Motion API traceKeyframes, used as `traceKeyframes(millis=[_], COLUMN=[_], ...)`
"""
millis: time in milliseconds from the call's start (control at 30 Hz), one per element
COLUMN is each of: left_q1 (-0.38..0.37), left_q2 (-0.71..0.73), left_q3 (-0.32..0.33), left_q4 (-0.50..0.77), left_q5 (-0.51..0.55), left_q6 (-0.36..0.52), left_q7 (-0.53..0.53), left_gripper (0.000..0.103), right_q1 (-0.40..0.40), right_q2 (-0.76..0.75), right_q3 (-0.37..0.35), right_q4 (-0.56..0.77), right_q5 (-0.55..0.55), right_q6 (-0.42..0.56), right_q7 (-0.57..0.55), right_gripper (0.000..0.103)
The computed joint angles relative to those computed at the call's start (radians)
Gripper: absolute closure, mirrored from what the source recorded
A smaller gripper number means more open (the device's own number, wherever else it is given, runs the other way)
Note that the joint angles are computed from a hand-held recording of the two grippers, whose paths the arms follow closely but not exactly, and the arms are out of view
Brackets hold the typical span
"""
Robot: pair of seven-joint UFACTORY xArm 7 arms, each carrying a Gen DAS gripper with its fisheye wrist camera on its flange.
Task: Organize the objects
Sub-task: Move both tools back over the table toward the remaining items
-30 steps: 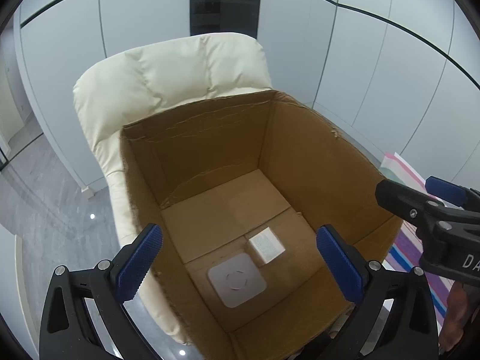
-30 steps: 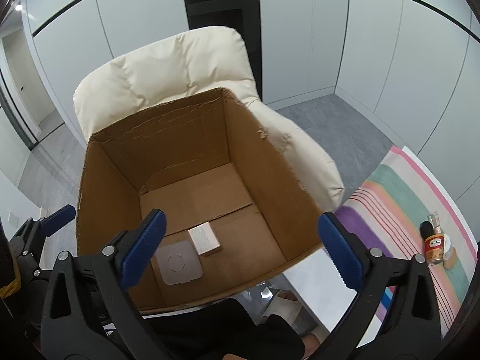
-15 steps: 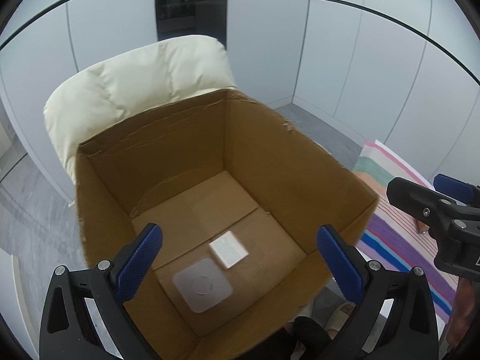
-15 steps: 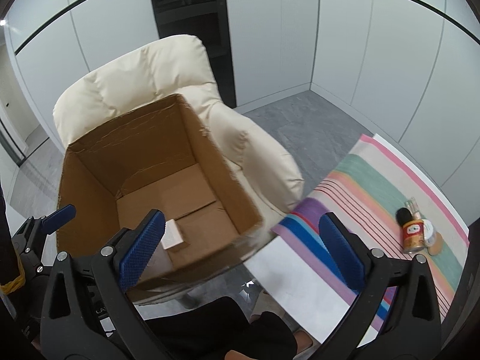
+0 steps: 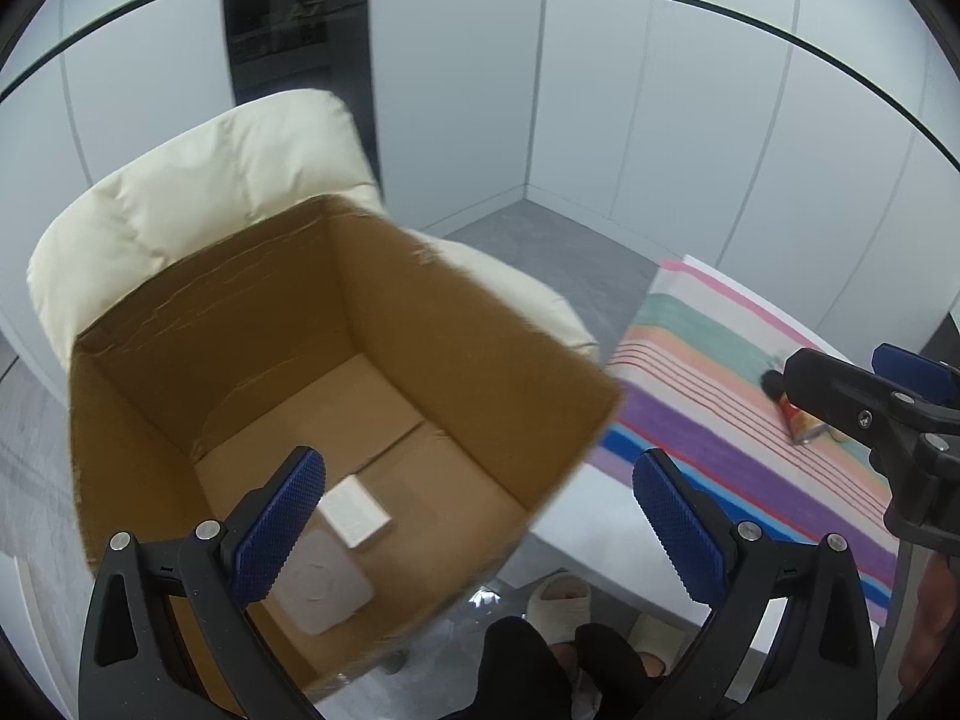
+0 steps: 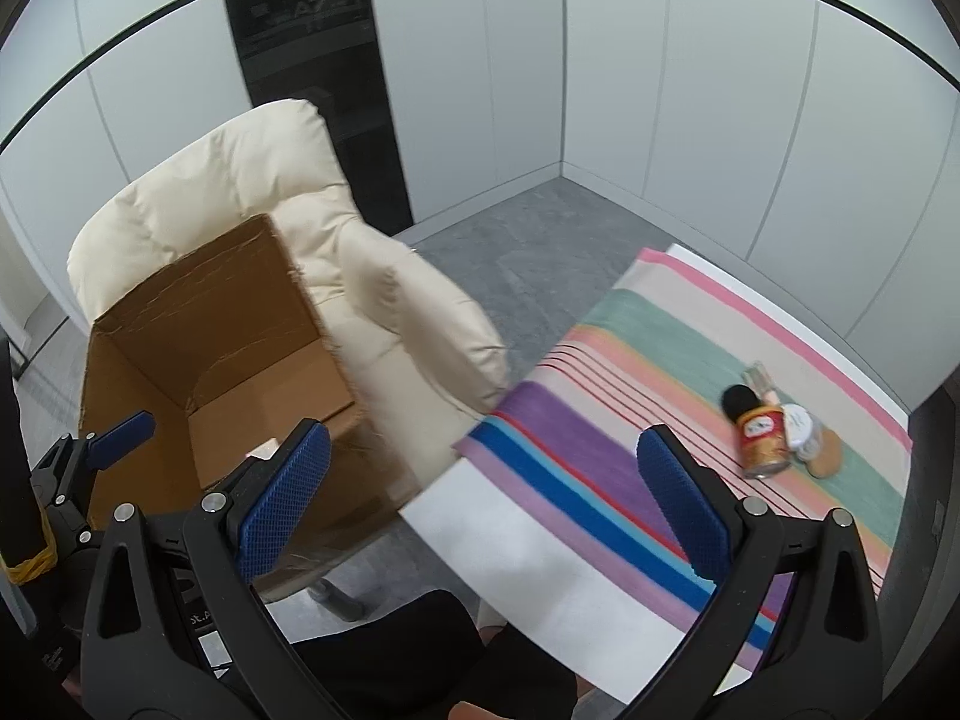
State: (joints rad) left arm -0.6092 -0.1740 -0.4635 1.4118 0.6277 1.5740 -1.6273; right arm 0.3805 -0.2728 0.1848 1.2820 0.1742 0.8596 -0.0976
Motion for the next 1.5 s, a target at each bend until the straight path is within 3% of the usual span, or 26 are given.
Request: traceKeyframes(millis=[267,767,1133,1333,1500], left_q1=[-0.057,-0.241,-0.365,-0.427,-0.475], left_q2=[0.139,0.384,0.56,0.691,0.845], left_q3=[0.028,0.17,0.287,0.357,0.421], left_q4=[0.124,0.387,0.624,0.817,1.062], left_q5=[0.07,0.141,0.136,0.112,0.075], left_q6=[-0.025,-0.06,-0.064,-0.057,-0.023], left_q7=[0.04,0.144,0.244,0.321,0.415], left_gripper=[0.0,0.0,0.0,0.0,0.0], right_q1=[-0.046,-0.146,-0.213,-0.252,-0.294], right_q2=[-0.039,-0.096,-0.129,-0.155,-0.174], right_q3=[-0.05,-0.124,-0.173,-0.201,-0.23], right_q4=[-0.035,-0.083,-0.111,-0.138,-0.156], right_q5=[0.012,0.022,0.025,0.018,0.007], right_q6=[0.004,0.019,0.03,0.036,0.041], right_q7=[-0.022,-0.064,-0.103,-0.132,-0.148], right_gripper=[0.0,0.0,0.0,0.0,0.0])
